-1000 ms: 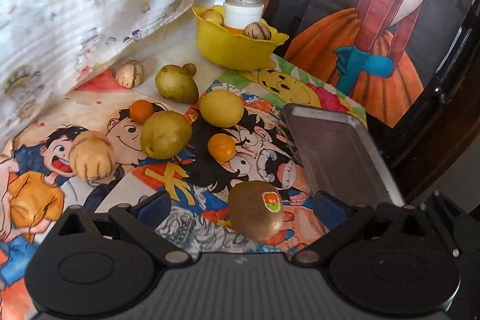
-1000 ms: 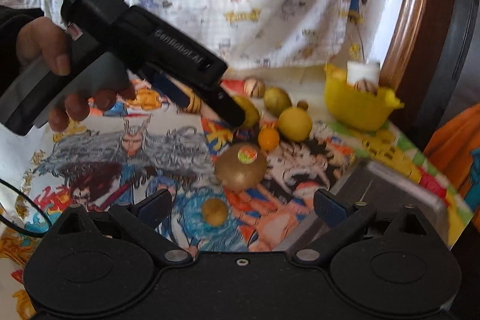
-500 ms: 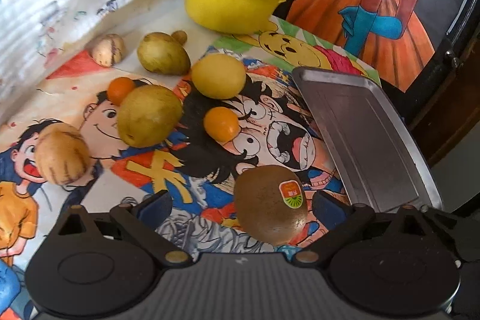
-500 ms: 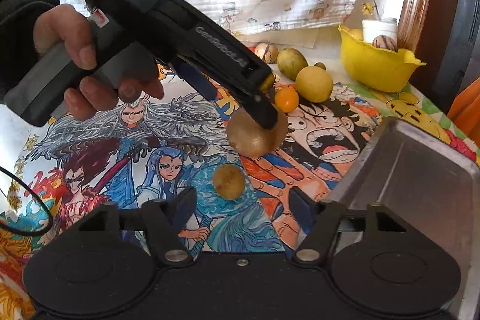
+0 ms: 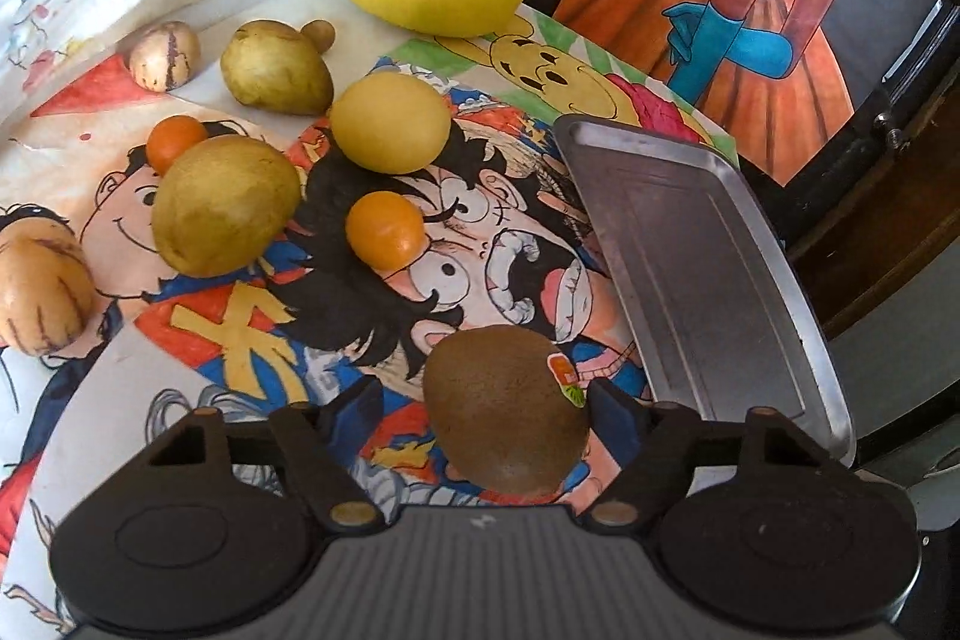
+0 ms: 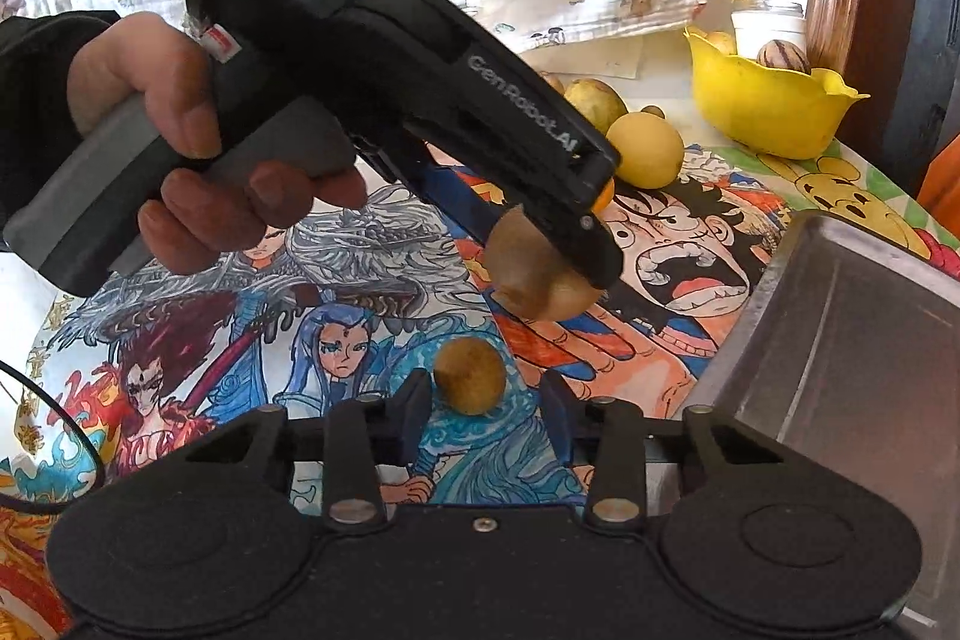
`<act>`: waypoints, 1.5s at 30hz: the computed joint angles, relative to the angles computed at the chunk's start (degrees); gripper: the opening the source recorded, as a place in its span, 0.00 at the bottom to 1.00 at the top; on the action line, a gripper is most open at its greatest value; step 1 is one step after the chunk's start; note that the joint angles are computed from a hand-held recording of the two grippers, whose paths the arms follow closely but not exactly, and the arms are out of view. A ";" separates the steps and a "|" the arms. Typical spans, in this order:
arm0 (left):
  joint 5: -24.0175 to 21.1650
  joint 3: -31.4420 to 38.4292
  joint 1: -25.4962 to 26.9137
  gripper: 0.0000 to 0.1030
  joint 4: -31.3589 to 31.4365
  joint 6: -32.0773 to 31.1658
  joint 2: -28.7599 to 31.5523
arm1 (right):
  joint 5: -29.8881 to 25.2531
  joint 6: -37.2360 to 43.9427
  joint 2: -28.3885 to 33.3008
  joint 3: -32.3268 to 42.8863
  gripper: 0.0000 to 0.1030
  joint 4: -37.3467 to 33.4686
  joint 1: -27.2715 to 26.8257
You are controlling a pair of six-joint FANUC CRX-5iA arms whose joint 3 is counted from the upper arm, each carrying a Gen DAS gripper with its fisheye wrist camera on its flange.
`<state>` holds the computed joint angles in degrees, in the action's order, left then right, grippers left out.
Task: Organize fruits
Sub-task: 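Close the left tool on the kiwi while the right tool grasps the small brown fruit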
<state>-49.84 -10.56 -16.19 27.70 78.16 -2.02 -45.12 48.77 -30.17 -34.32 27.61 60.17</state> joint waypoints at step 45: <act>1.97 1.70 -3.10 0.58 -2.36 2.32 1.64 | 0.92 -5.95 -3.54 -2.55 0.27 1.77 0.86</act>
<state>-47.87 -8.85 -19.29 25.34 80.48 -0.39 -44.19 42.82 -33.71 -36.87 29.38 61.03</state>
